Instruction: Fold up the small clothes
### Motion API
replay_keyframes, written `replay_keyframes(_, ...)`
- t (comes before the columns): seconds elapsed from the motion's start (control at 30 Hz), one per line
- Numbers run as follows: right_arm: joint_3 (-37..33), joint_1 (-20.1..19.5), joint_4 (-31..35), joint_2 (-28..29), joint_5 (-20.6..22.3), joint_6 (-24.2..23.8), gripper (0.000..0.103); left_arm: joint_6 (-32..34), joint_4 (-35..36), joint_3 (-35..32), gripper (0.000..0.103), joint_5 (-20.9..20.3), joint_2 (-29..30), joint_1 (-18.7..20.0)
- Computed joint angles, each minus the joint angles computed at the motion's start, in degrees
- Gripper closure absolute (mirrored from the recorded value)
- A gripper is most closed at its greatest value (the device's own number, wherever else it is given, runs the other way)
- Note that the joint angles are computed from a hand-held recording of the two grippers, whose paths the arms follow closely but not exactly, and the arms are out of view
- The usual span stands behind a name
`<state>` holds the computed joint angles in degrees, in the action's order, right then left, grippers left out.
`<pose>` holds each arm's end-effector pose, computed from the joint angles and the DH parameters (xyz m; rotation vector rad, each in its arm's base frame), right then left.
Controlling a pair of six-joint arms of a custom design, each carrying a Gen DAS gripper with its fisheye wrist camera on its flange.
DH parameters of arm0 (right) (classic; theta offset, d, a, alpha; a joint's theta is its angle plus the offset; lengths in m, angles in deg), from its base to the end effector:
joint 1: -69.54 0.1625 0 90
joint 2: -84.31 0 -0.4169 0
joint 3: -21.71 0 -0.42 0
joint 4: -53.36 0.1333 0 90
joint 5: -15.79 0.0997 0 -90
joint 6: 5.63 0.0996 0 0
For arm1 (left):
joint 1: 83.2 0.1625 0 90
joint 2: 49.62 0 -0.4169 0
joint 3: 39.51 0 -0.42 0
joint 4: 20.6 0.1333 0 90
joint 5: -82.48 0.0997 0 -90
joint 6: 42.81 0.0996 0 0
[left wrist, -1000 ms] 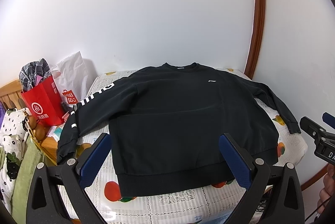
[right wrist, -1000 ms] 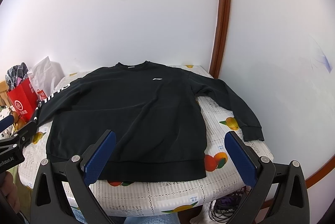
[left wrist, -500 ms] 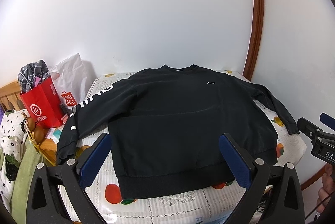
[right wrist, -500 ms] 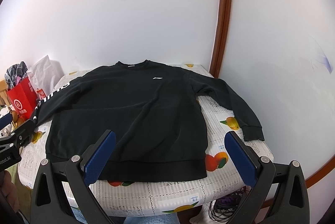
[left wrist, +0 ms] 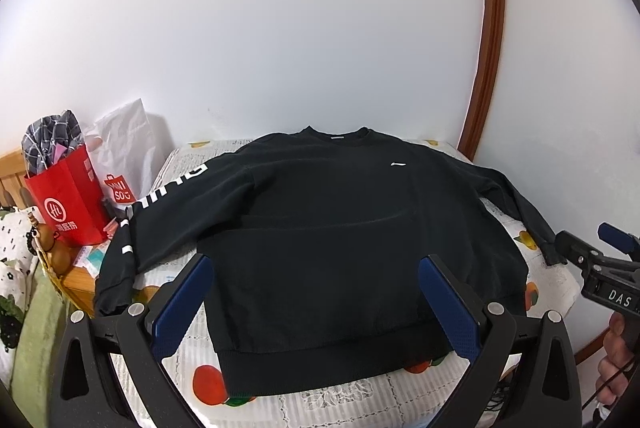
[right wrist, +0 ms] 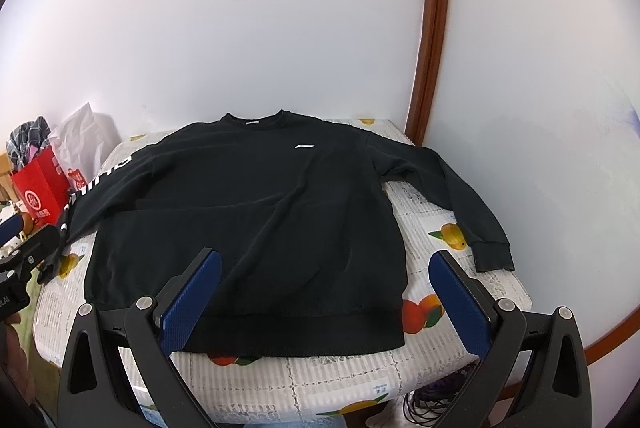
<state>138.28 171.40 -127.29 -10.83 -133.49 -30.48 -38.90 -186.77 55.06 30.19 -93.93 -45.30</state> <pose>0.1364 -0.4174 0.4994 -0.1018 -1.8887 1.0939 -0.4259 -0.5777 0.1035 1.0312 2.3701 -0.9004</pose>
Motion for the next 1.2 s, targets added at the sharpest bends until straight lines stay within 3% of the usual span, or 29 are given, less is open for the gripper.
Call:
replay_keyframes(0.13,-0.96,-1.03,0.26,0.85,0.55,-0.65,0.001,0.24,1.02,-1.98,0.0,0.19,1.19,1.0)
replay_keyframes(0.47,-5.54,-7.02,2.77,6.28,2.19,0.34,0.001,1.12,4.37,-10.01,0.0,6.96,7.23,5.26)
replay_keyframes(0.6,-6.95,-10.27,4.44,8.44,5.69,-0.49,0.001,0.39,7.62,-13.75,0.0,10.87,9.54,8.74)
replay_keyframes(0.77,-8.56,-13.51,8.61,10.75,10.59,3.39,0.001,-0.29,10.24,-18.19,0.005,15.8,11.83,13.04)
replay_keyframes(1.0,-10.04,-14.02,10.54,13.44,11.07,3.39,0.002,1.93,12.05,-20.2,0.029,22.43,13.53,16.85)
replay_keyframes(1.1,-10.89,-14.21,11.86,14.32,10.71,4.14,0.002,-0.07,13.89,-19.43,0.047,21.42,12.68,17.85)
replay_keyframes(1.2,-11.3,-14.38,12.56,14.69,11.71,4.28,0.002,2.07,9.47,-19.24,0.088,25.02,13.43,17.64)
